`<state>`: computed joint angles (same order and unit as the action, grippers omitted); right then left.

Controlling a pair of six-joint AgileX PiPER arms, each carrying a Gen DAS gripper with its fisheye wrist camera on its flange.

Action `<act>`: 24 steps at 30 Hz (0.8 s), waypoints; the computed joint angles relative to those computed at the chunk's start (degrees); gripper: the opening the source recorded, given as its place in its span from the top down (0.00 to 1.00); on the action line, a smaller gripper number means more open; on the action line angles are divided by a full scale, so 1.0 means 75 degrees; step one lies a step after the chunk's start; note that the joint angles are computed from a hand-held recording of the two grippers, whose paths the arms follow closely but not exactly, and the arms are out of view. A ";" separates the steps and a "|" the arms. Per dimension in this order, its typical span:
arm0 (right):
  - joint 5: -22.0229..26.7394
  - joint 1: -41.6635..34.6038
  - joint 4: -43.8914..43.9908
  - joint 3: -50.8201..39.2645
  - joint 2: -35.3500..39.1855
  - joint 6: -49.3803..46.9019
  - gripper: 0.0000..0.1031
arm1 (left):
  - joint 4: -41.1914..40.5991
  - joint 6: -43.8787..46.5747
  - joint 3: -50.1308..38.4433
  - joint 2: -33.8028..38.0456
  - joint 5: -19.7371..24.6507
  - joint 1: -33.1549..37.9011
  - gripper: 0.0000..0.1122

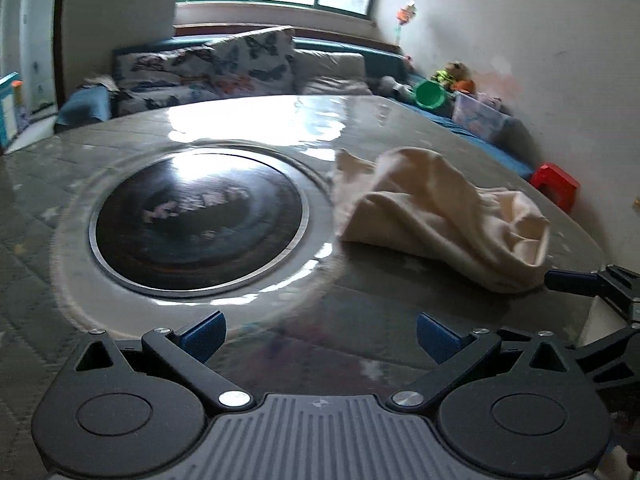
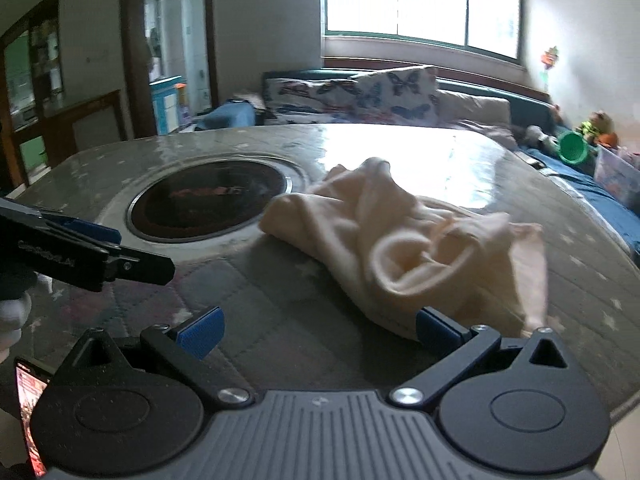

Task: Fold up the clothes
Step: 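Swing both tools around the table toward the crumpled cream cloth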

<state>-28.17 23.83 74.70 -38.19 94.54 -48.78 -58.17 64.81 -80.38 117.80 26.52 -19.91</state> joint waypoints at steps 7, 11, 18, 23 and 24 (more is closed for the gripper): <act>-0.0341 0.0131 0.1052 0.0148 -0.0125 -0.0629 0.00 | 0.0423 -0.0319 -0.0170 -0.0012 0.0111 -0.0318 0.08; -0.0574 0.0266 0.1427 0.0216 -0.0138 -0.0764 0.00 | 0.0515 -0.0292 -0.0138 -0.0068 0.0190 -0.0453 0.08; -0.0667 0.0425 0.1764 0.0387 -0.0296 -0.0840 0.00 | 0.0739 -0.0274 0.0041 -0.0214 0.0128 -0.0692 0.08; -0.0706 0.0544 0.2026 0.0479 -0.0389 -0.0928 0.00 | 0.0748 -0.0209 0.0227 -0.0365 0.0070 -0.0809 0.08; -0.0734 0.0564 0.2043 0.0494 -0.0393 -0.0929 0.00 | 0.0718 -0.0160 0.0272 -0.0401 0.0056 -0.0825 0.08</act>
